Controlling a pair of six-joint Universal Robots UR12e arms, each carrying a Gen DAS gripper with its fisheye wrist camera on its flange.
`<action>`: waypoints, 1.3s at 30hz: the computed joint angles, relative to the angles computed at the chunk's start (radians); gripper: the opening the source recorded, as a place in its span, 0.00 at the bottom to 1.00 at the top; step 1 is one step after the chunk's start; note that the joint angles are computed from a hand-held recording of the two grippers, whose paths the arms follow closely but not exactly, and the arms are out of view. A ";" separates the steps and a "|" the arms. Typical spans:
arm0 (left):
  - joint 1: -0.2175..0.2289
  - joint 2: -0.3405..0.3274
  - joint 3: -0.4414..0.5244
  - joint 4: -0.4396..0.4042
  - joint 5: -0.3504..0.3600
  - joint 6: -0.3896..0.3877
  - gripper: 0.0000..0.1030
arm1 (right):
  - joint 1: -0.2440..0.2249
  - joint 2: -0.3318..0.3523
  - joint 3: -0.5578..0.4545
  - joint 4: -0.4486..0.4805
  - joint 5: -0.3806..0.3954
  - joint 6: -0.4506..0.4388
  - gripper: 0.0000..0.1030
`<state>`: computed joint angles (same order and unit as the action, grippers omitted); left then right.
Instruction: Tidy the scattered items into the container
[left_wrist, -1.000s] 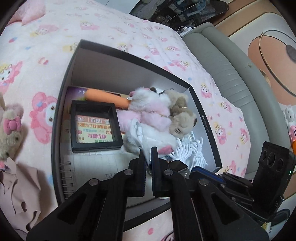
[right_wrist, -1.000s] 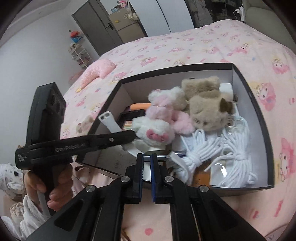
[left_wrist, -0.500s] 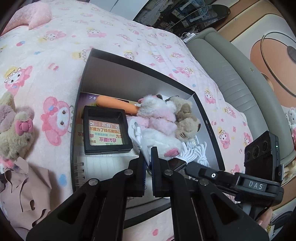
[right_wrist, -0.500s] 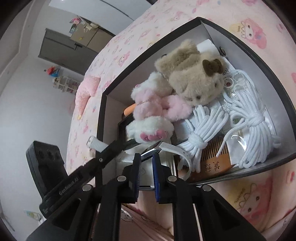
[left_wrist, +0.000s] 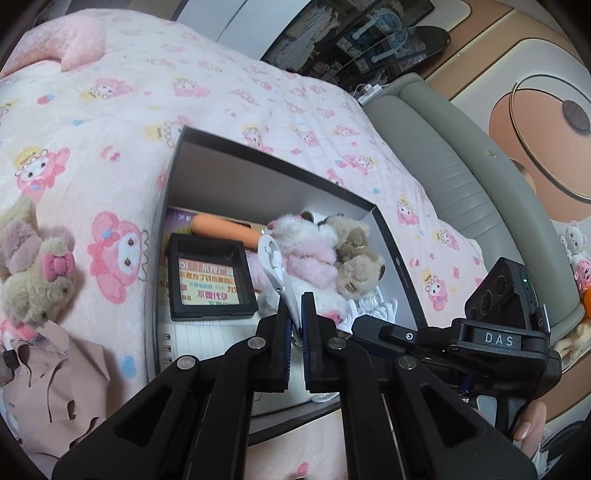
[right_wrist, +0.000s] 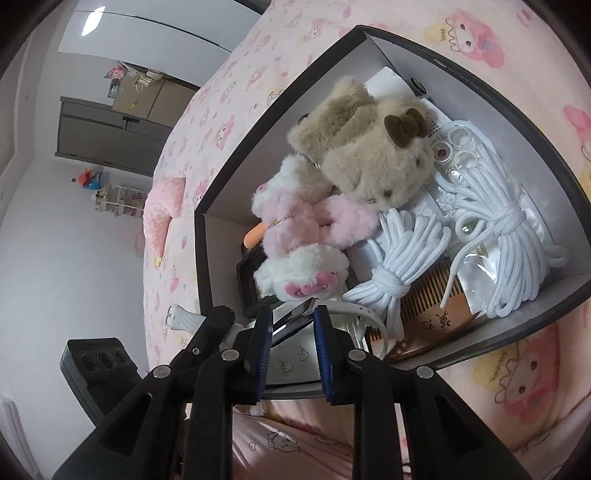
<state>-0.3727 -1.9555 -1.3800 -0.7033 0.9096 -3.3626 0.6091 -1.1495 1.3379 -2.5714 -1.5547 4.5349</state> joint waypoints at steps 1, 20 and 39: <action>0.004 0.000 -0.004 0.016 -0.012 -0.012 0.03 | -0.003 0.002 -0.002 -0.009 0.015 0.007 0.23; 0.027 0.007 -0.032 0.156 -0.066 -0.098 0.03 | -0.026 0.021 -0.003 -0.041 0.179 0.161 0.28; 0.036 0.007 -0.036 0.142 -0.165 -0.067 0.03 | 0.017 0.036 -0.056 0.035 -0.117 0.111 0.18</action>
